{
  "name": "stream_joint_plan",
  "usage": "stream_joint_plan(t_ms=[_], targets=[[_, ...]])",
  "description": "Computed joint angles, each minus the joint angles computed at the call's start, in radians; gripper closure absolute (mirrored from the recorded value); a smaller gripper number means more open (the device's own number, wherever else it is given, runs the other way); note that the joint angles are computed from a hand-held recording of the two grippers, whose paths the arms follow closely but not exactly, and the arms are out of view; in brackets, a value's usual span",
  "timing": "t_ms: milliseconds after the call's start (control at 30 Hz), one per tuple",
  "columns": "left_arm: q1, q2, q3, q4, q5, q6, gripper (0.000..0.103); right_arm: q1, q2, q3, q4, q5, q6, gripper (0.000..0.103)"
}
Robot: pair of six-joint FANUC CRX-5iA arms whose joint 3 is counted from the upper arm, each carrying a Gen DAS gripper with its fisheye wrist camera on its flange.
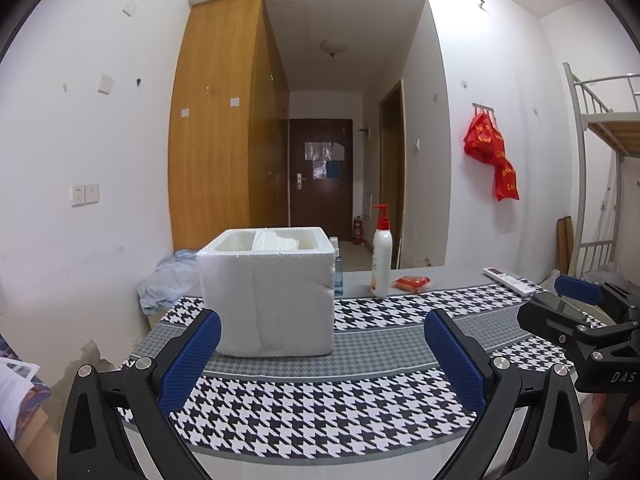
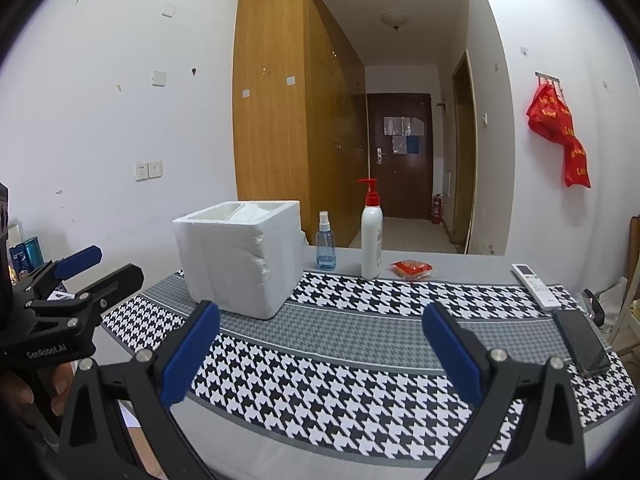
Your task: Organize soft objects
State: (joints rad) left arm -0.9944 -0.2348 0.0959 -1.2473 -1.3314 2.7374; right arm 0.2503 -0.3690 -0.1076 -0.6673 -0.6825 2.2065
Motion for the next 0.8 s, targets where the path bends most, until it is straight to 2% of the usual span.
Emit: stream_joint_plan(t_ms=[267,800], targets=[[-0.035,0.003,0.005,-0.023,-0.033,0.004,0.001,0.0,-0.032,-0.022,-0.005,0.009,0.008,0.001],[-0.028,0.006,0.005,-0.011,-0.028,-0.002,0.001,0.012,-0.024,-0.026,0.023,0.012,-0.017,0.001]])
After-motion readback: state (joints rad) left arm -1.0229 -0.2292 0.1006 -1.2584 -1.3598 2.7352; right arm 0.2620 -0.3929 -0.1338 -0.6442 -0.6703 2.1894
